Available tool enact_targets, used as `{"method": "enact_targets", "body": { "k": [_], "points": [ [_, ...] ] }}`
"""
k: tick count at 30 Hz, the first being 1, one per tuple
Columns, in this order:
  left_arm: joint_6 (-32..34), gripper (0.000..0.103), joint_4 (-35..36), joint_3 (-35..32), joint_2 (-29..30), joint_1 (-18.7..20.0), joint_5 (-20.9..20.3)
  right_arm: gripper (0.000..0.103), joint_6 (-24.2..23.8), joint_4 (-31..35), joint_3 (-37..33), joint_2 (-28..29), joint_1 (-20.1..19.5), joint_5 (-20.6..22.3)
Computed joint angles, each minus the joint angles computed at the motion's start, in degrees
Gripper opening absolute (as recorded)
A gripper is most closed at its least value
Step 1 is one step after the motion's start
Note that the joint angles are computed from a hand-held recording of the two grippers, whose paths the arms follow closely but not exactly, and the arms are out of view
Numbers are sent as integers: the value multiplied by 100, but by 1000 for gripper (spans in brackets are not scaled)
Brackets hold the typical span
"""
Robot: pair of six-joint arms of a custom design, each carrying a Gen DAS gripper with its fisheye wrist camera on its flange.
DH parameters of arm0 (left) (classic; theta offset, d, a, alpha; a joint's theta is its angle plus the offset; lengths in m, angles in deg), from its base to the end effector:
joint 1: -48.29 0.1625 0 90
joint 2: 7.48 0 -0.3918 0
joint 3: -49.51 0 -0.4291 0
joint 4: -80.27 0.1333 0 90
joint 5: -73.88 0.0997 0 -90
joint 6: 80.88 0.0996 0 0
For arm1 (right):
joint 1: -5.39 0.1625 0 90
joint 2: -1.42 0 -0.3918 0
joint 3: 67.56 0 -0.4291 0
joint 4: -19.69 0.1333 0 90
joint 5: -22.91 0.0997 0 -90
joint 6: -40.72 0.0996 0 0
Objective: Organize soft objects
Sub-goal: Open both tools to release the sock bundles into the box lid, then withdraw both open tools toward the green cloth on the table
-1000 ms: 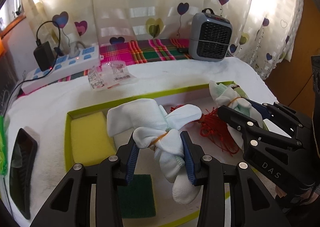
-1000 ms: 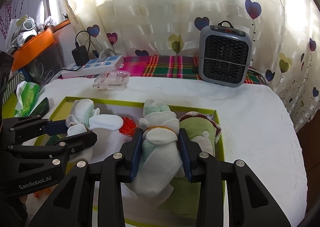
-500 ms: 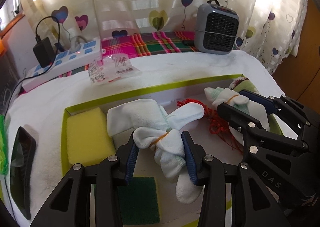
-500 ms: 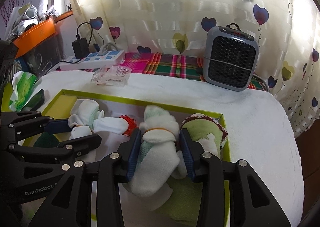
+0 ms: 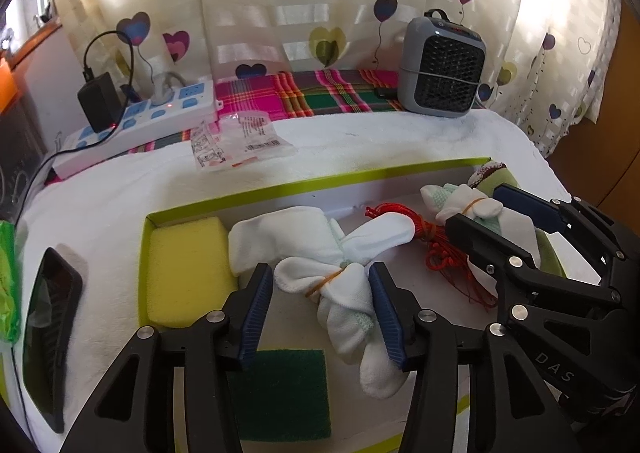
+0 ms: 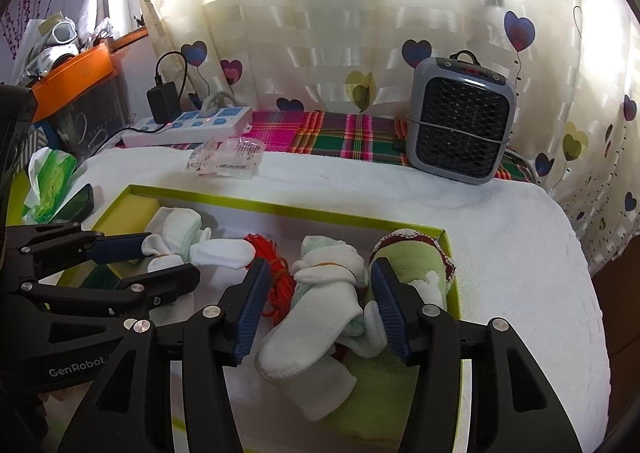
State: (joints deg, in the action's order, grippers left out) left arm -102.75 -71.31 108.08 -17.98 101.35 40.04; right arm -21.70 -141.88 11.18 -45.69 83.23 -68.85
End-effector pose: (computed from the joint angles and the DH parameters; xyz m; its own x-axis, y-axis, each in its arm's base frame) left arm -0.2972 -0.7548 -0.1160 -0.7390 -0.1228 -0.6625 0.3331 0.7881 -0.5176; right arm -0.0354 -0.7825 0.2122 -0.5936 -0.5579 0.5799 -0.7876 0.5507 -0.2764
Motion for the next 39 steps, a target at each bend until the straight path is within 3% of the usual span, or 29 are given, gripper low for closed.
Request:
{"method": "enact_targets", "body": {
  "k": [22, 39],
  "points": [
    [-102, 54, -641, 920, -406, -397, 372, 65, 276, -144, 638, -613, -138, 403],
    [-354, 54, -1679, 2634, -1177, -874, 383, 65, 282, -500, 1959, -1746, -480, 832]
  ]
}}
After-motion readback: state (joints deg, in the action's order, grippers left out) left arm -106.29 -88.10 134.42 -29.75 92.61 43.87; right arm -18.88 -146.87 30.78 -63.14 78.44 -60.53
